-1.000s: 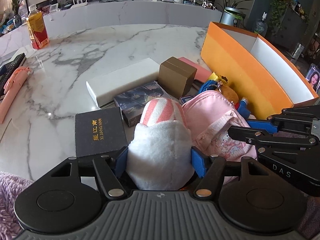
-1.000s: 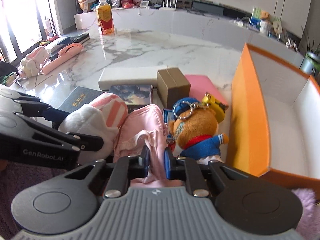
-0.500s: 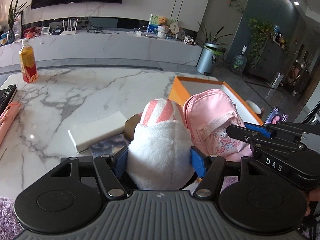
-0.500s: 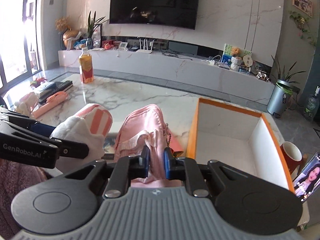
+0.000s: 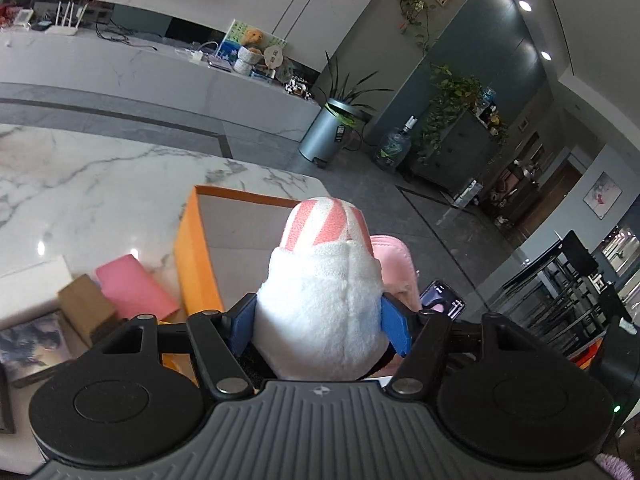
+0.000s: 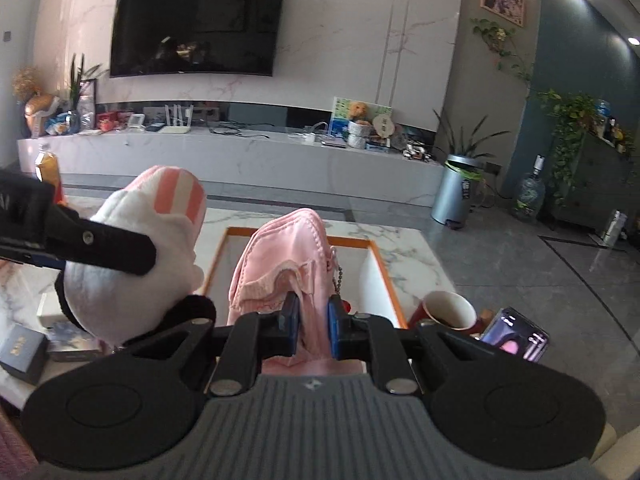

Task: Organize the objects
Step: 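Carry bunny and backpack into the orange box while both tools open to release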

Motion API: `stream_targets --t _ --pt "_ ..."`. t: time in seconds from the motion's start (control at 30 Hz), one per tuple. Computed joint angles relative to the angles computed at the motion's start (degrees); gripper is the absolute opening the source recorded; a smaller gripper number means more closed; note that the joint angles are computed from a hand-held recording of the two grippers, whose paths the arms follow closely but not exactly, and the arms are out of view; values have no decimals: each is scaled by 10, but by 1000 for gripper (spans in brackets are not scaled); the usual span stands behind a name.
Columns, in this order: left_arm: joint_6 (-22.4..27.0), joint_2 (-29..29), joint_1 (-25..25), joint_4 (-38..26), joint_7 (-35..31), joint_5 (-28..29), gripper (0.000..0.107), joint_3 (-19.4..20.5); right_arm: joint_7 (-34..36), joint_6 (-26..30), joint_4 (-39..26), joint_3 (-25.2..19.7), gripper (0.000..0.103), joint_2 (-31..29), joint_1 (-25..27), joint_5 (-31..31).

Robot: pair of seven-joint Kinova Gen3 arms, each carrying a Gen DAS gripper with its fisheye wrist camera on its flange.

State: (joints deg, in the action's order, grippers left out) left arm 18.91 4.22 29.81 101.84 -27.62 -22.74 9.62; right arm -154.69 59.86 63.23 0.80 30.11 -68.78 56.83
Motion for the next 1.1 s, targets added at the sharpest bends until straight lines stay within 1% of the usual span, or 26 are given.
stream_targets --t 0.07,0.1,0.13,0.2,0.27,0.3,0.33,0.37,0.43,0.6,0.67,0.7,0.73,0.8,0.87,0.93,0.97,1.1 --pt "11 31 25 -22 12 -19 76 -20 11 -3 -3 -2 15 8 14 -14" --pt "30 44 29 -38 14 -22 76 -19 20 -10 -3 -5 15 10 25 -26" --pt "48 57 23 -54 9 -16 76 -11 34 -12 -8 -8 15 15 34 -40" --pt "83 77 35 -76 0 -11 76 -18 61 -16 -13 -10 15 22 47 -63" --pt "120 93 53 -97 -1 -18 76 -27 86 -21 -16 -11 15 27 59 -86" --pt "136 100 67 -105 -2 -22 76 -38 95 -25 -15 -11 15 29 64 -98" --pt "143 104 71 -107 3 -34 76 -37 107 -29 -16 -14 15 30 71 -113" --pt "153 103 86 -111 7 -52 76 -40 117 -33 -17 -15 15 32 78 -128" --pt "185 109 103 -129 3 -72 76 -40 133 -41 -19 -17 15 33 89 -155" --pt "248 130 124 -174 -27 -88 76 -31 166 -61 -24 -24 15 37 114 -222" --pt "256 131 124 -182 -31 -74 76 -31 176 -66 -22 -25 15 37 121 -244" --pt "254 134 112 -187 -39 -54 76 -25 180 -66 -24 -24 15 38 122 -252" --pt "253 136 104 -191 -46 -36 76 -22 188 -63 -29 -22 15 41 125 -257" --pt "258 143 105 -200 -44 -24 75 -26 198 -60 -32 -16 15 42 125 -260" --pt "252 146 101 -199 -43 -9 75 -28 217 -55 -38 -20 15 41 135 -275" --pt "248 147 90 -201 -53 19 75 -24 239 -56 -40 -29 15 38 152 -299" --pt "255 150 88 -208 -60 26 75 -23 251 -55 -42 -34 15 38 160 -313" --pt "324 181 105 -261 -87 21 75 -27 312 -34 -71 -53 15 49 193 -372"
